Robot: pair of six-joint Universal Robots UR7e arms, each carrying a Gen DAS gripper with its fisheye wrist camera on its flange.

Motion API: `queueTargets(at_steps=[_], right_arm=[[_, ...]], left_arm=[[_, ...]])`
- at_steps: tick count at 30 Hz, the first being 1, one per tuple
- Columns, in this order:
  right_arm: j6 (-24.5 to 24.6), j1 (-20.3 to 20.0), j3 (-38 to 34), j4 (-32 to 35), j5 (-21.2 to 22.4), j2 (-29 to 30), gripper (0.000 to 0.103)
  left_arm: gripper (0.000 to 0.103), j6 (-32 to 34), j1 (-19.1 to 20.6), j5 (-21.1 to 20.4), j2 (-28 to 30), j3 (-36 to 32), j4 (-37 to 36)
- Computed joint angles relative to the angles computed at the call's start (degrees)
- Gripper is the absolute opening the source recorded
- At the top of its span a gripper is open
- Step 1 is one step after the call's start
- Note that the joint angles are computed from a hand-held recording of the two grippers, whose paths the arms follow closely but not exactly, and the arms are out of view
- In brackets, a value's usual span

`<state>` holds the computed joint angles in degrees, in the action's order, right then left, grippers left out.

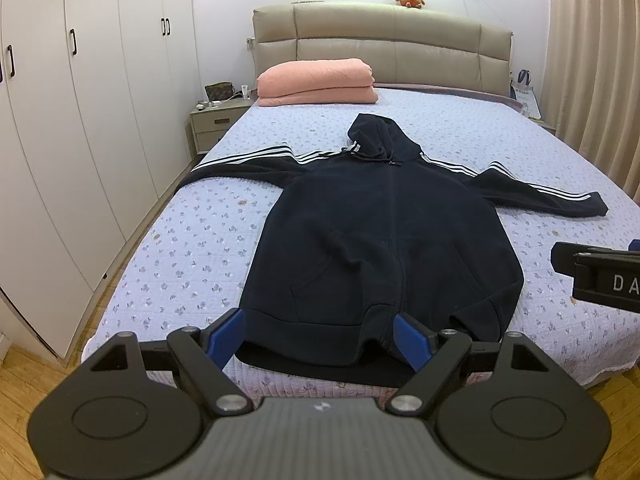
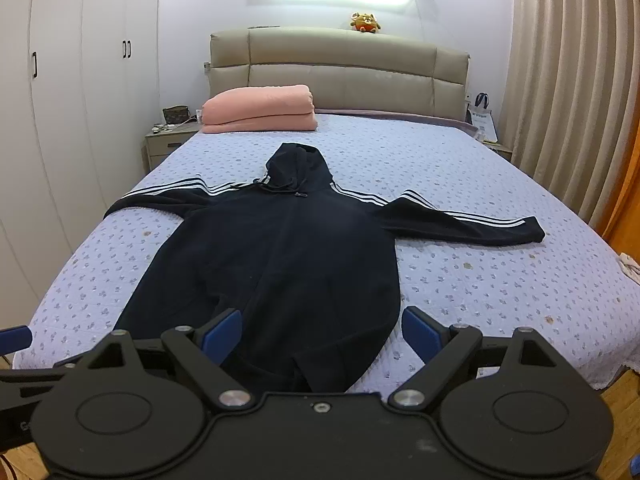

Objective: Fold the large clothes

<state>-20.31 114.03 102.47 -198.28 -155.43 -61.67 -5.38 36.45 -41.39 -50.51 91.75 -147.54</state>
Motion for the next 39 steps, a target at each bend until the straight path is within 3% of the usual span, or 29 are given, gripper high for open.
queueTargets(at_steps=[39], right_arm=[[1.8, -0.3, 0.8, 1.8, 1.4, -0.3, 0.103]], left_arm=[[0.083, -2.9, 0.5, 0.0, -0.4, -0.2, 2.4]])
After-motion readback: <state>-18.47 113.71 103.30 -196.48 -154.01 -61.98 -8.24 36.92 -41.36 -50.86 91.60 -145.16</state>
